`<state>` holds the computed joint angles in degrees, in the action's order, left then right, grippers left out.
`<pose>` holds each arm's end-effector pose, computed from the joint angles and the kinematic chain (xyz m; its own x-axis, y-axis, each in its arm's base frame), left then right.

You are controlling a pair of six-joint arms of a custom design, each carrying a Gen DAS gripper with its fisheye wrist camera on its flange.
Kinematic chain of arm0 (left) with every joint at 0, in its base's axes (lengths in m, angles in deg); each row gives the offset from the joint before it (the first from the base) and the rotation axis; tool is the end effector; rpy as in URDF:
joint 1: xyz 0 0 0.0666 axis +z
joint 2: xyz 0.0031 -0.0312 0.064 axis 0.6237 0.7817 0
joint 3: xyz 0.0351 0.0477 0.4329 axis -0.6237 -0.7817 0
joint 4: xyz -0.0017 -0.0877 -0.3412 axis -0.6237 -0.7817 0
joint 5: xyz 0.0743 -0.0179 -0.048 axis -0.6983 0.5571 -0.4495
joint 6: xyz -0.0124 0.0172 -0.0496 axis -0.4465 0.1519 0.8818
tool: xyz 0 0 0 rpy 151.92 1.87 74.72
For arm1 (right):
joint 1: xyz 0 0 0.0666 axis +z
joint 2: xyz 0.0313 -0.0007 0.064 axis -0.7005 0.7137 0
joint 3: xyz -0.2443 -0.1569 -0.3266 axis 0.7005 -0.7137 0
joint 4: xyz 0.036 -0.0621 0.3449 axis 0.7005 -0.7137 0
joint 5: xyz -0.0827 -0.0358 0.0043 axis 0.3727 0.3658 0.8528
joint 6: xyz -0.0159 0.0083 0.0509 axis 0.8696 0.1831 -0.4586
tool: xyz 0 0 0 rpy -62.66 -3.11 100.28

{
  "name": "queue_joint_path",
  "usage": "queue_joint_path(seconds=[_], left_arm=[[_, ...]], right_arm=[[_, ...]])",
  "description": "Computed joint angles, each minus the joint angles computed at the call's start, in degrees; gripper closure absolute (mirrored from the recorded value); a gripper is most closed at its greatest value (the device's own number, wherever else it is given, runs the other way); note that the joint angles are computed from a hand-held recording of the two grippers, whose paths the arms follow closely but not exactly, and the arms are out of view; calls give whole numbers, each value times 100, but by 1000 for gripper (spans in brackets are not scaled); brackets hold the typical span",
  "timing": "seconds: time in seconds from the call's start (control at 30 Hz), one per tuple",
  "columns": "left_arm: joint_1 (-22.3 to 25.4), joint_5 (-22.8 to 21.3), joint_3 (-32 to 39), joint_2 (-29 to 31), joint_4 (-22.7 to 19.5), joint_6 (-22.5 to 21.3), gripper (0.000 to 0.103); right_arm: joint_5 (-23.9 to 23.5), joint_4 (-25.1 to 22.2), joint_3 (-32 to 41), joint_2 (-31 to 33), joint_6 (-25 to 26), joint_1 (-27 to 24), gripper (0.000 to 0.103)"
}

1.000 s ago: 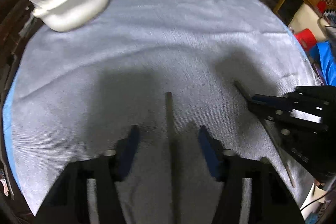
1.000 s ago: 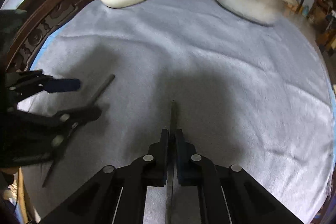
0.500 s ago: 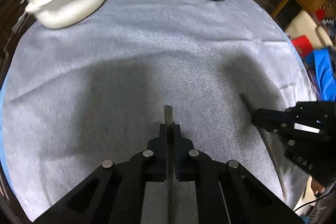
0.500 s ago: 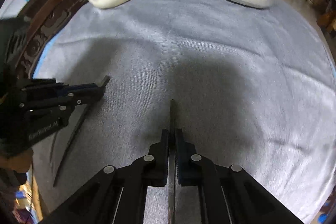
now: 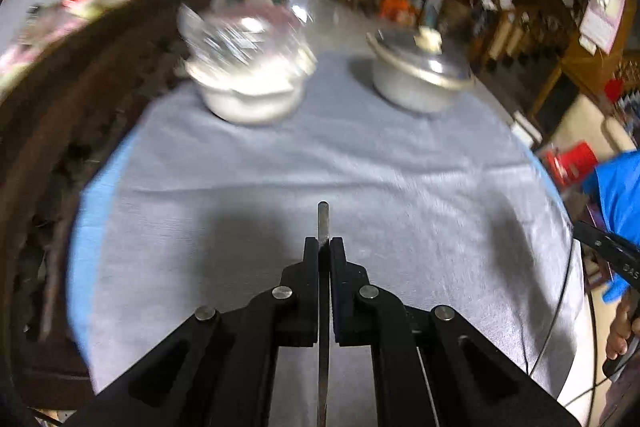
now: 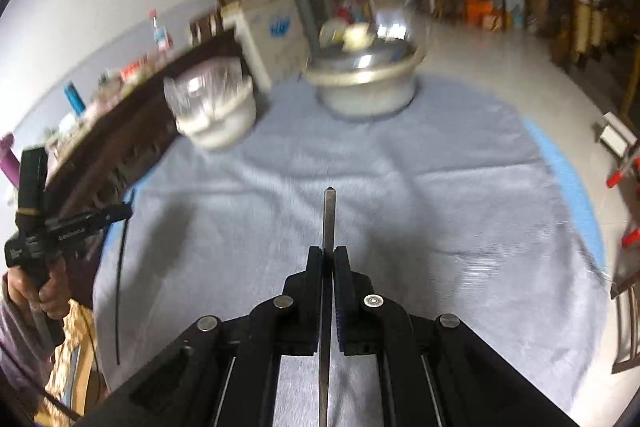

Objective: Organize utensils
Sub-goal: 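Lift both held chopsticks upright toward the metal cup, then lower the left gripper's chopstick into the metal cup while the right gripper lowers its chopstick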

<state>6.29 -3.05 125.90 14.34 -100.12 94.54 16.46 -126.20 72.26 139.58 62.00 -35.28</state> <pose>0.4193 -0.2567 0.6399 -0.7780 -0.0173 -0.6280 0.0767 0.9895 -0.1224 0.4082 0.0732 0.6358 -0.7340 0.0220 -0.6788 -0.2004 0.9479 0.2475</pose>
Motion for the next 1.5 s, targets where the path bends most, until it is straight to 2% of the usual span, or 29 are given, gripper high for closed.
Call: queue_joint_path(seconds=[0.1, 0.27, 0.4, 0.53, 0.67, 0.87, 1.1, 1.17, 1.3, 1.5], left_arm=[[-75, -445, -298, -474, 172, 180, 98], [-360, -1290, -616, -1160, 303, 545, 98], [-874, -2101, -775, -1561, 359, 796, 98], [-1454, -2720, -917, -1864, 422, 1057, 98], [-2021, -3226, -826, -2008, 333, 1261, 98], [-2755, -3753, -721, -2125, 388, 1436, 98], [-3433, -4364, -591, -2064, 405, 1533, 98], [-3568, -4503, -574, -2024, 380, 1571, 98], [-3753, -4688, -576, -1974, 453, 1625, 98], [-4044, -5174, -179, -1660, -165, 1992, 98]], right_arm=[[180, 445, -412, -567, -301, -18, 97], [457, 792, -732, -1324, -717, -125, 97], [723, 938, -844, -1857, -1061, -163, 97], [1152, 962, -764, -2169, -1150, 63, 97], [1435, 914, -614, -2352, -1192, 330, 97], [1964, 815, -486, -2543, -1220, 925, 97], [2602, 764, -482, -2741, -1260, 1599, 97], [2645, 741, -492, -2788, -1267, 1684, 97], [3076, 658, -444, -2883, -1263, 2191, 97], [3515, 630, -418, -3021, -1314, 2805, 97]])
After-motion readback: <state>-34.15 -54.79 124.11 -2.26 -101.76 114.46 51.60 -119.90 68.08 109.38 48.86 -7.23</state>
